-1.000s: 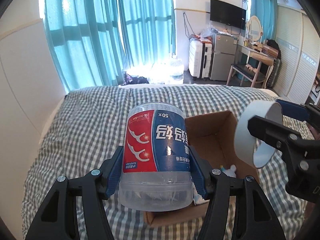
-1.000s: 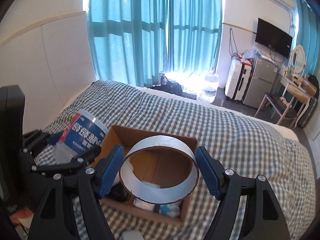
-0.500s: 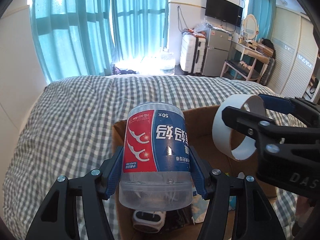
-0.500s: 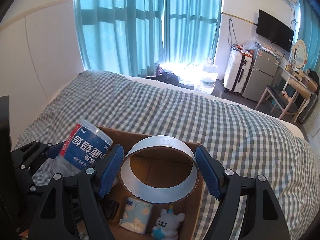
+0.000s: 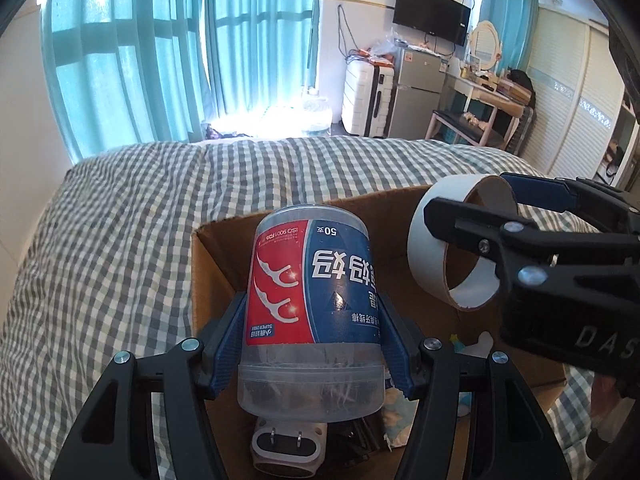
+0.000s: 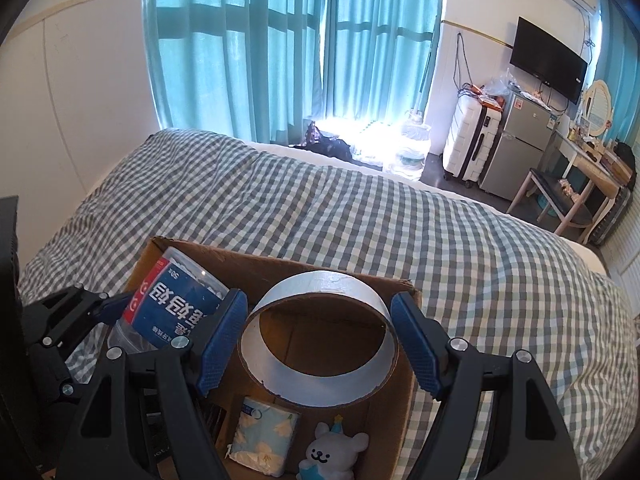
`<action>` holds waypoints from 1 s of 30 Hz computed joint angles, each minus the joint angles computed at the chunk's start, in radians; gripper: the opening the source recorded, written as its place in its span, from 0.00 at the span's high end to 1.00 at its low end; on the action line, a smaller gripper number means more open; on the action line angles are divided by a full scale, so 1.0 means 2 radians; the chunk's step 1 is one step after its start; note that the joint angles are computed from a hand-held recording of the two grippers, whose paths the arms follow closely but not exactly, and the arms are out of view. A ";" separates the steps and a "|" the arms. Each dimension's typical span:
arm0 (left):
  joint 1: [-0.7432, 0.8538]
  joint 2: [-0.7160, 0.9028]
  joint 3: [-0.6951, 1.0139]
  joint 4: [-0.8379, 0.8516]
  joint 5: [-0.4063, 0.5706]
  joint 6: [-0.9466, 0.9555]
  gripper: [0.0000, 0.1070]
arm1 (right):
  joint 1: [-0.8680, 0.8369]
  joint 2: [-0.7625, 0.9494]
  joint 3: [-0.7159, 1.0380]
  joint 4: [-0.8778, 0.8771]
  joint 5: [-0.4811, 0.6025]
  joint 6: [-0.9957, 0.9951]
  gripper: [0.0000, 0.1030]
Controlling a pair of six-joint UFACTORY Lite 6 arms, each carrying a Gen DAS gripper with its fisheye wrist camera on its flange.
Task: Organize objects
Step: 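Lower the bottle and tape roll into the box and open both tools, then withdraw both tools from the box toward the tube and earbud case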
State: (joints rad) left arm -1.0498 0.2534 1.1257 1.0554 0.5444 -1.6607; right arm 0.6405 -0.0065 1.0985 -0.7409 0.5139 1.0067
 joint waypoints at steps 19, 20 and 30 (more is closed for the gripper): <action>-0.162 -0.113 0.090 -0.103 0.285 0.070 0.10 | 0.099 -0.186 0.064 0.049 0.219 -0.069 0.24; -0.183 -0.115 0.105 -0.108 0.314 0.067 0.10 | 0.122 -0.197 0.073 0.043 0.249 -0.066 0.24; -0.319 -0.105 0.123 -0.137 0.438 -0.014 0.10 | 0.496 -0.295 0.040 -0.061 0.552 0.111 0.24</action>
State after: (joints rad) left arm -1.6884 0.0432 1.3713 0.7818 1.4195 -1.6894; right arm 1.6320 -0.5960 1.1784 -0.8632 1.6178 1.2293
